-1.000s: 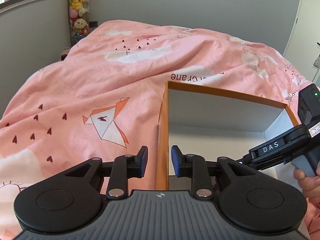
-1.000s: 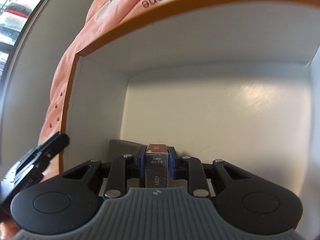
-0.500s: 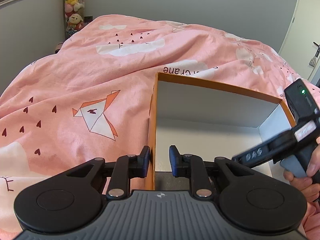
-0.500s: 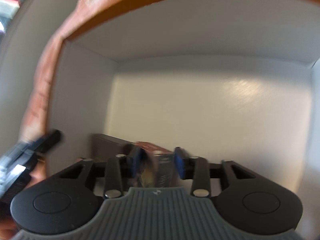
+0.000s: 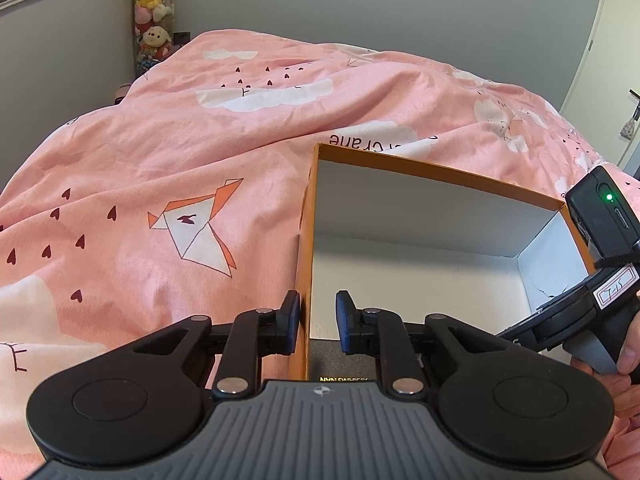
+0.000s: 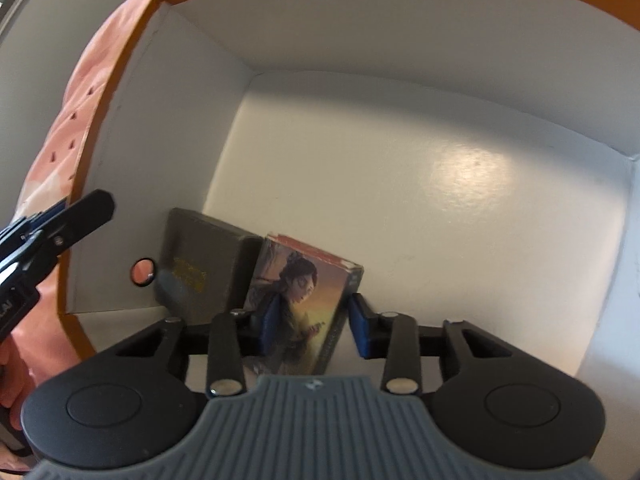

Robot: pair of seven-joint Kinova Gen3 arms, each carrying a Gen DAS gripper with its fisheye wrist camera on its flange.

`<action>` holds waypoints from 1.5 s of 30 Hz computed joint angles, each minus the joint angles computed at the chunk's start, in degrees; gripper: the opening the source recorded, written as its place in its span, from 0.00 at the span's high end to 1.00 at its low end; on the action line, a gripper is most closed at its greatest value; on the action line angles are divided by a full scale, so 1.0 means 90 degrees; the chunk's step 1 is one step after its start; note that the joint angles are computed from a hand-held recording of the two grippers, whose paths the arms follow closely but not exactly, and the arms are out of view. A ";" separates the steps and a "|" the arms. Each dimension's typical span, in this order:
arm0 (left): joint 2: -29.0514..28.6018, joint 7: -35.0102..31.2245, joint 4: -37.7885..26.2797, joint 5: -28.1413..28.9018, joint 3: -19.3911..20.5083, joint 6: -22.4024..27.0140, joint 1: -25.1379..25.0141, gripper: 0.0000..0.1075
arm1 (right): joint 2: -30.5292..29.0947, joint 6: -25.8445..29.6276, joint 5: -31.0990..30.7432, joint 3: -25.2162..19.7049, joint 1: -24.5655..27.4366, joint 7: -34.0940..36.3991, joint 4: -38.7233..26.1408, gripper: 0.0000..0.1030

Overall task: Organize objects
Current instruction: 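Set the card box upright against the box wall and open the right gripper, then withdraw the right gripper from the orange box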

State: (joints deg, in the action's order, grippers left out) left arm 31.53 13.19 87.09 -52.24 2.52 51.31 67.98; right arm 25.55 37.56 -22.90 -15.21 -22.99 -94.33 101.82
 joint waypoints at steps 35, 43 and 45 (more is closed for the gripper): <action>-0.0051 0.0421 0.0113 -0.0091 0.0009 -0.0015 0.0005 0.86 | 0.0343 -0.1010 0.1231 -0.0090 -0.0841 -0.0064 -0.0462 0.82; -0.0005 0.0388 0.0024 -0.0076 0.0035 0.0107 0.0030 0.86 | -0.0533 -0.1185 0.1869 0.0690 -0.1274 -0.1200 0.0275 0.56; 0.0026 0.0348 -0.0040 -0.0053 0.0044 0.0175 0.0047 0.86 | -0.0593 -0.1060 0.1687 0.0557 -0.0975 -0.1298 0.0390 0.45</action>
